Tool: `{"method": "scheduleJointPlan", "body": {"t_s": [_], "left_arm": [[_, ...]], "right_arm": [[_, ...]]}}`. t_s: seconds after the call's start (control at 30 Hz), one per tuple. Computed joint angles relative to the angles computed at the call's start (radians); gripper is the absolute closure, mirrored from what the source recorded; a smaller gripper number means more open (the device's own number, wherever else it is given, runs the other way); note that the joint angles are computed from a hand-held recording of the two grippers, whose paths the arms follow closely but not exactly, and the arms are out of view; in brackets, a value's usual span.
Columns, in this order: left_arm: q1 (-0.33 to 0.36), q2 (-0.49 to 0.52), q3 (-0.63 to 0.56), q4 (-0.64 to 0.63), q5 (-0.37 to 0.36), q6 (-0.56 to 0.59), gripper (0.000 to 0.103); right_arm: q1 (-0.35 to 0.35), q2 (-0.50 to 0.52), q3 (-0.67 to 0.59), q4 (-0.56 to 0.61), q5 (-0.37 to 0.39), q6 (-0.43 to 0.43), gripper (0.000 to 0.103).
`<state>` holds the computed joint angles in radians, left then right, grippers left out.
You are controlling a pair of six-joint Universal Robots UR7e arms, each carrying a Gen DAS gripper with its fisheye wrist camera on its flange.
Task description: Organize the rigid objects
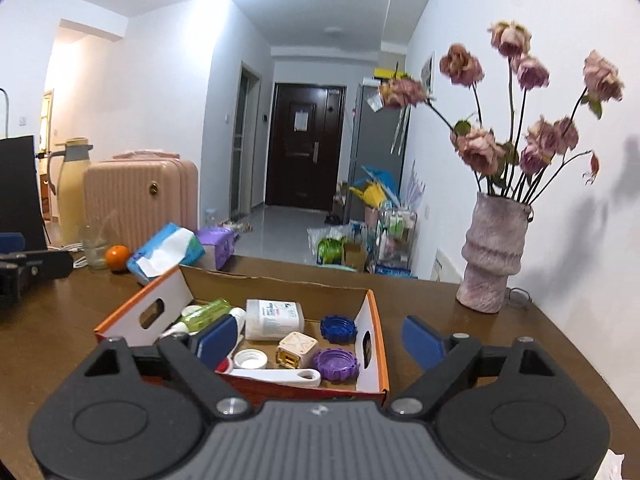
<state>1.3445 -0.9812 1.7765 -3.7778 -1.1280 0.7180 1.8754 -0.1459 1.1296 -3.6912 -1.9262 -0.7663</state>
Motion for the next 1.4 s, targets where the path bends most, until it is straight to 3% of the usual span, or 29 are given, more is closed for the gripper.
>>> {"method": "scheduleJointPlan", "body": {"t_s": [0.57,0.77,1.03,1.17,1.23,1.4], "left_arm": [[-0.01,-0.127,0.262,-0.141,-0.009,-0.005,0.0],[-0.016,-0.214,0.412,-0.126,-0.031,-0.041,0.0],[-0.023,-0.302,0.617,-0.246,-0.045,0.004,0.0],[-0.022,-0.319,0.686,-0.307,-0.004,0.004,0.0],[-0.003,-0.347,0.712,-0.272,-0.02,-0.008,0.0],[0.015,-0.329,0.76,-0.362,-0.006,-0.006,0.0]], "right_arm": [[0.038,-0.035,0.258,-0.238,0.003,0.017,0.006],[0.056,-0.049,0.395,-0.368,-0.006,0.031,0.006],[0.09,-0.046,0.566,-0.551,-0.026,0.013,0.003],[0.113,-0.029,0.616,-0.629,-0.071,0.037,0.001],[0.128,-0.019,0.639,-0.66,-0.097,0.048,0.001],[0.183,0.05,0.646,-0.794,-0.191,0.105,0.0]]}}
